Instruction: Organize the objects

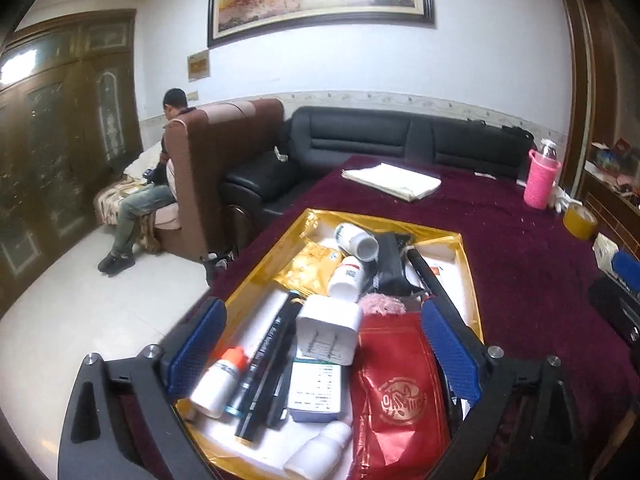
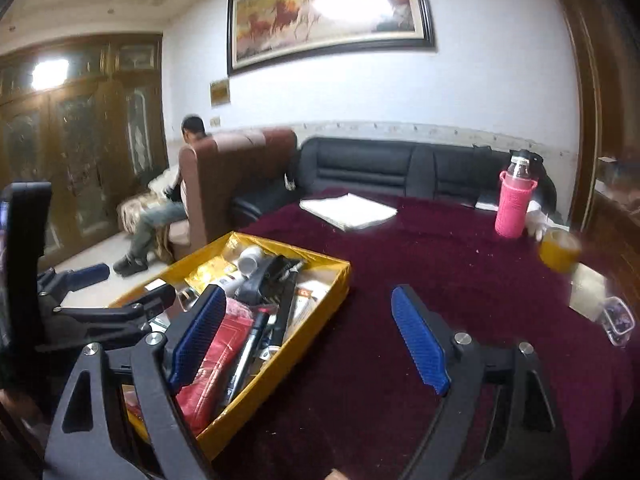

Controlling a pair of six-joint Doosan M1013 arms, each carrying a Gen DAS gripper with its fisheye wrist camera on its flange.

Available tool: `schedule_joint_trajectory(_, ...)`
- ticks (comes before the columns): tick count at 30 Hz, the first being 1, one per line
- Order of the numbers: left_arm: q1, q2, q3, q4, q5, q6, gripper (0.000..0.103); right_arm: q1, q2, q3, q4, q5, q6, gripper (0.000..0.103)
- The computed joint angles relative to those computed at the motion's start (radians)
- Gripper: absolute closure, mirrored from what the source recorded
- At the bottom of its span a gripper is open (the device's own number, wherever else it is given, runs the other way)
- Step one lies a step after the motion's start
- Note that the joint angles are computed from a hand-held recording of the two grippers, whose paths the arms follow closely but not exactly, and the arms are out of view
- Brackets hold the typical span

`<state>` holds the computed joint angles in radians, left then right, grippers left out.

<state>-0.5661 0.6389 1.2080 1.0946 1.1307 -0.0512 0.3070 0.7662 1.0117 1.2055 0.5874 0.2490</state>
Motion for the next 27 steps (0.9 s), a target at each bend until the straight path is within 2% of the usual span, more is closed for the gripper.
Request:
schedule_joint_trajectory(3, -0.009, 0.003, -0.008, 0.024, 0.063, 0.003, 0.001, -0.006, -0.005, 0.032, 0.122, -0.001, -0.102, 0.017)
schedule_joint_trajectory(4, -0.009, 0.01, -0.022, 0.014, 0.098, 0.024, 0.001, -0.006, -0.002, 0.031, 0.122, 0.007, -0.105, 0.017)
schedule_joint_trajectory(7, -0.005, 0.021, -0.041, -0.022, 0.142, 0.079, 0.001, -0.005, 0.008, 0.026, 0.112, 0.039, -0.104, 0.017)
schedule_joint_trajectory(10, 0.002, 0.022, -0.039, -0.054, 0.148, 0.099, 0.001, -0.005, 0.006, 0.035, 0.105, 0.063, -0.127, 0.017)
schedule_joint_trajectory(12, 0.002, 0.024, -0.037, -0.051, 0.162, 0.099, 0.001, -0.005, -0.002, 0.053, 0.133, 0.066, -0.172, 0.017)
schedule_joint_trajectory(16, -0.007, 0.041, -0.056, -0.016, 0.237, 0.115, 0.001, -0.004, -0.003, 0.059, 0.13, 0.083, -0.185, 0.017)
schedule_joint_trajectory(27, -0.003, 0.031, -0.04, -0.024, 0.235, 0.111, 0.001, -0.001, -0.001, 0.058, 0.102, 0.099, -0.173, 0.017)
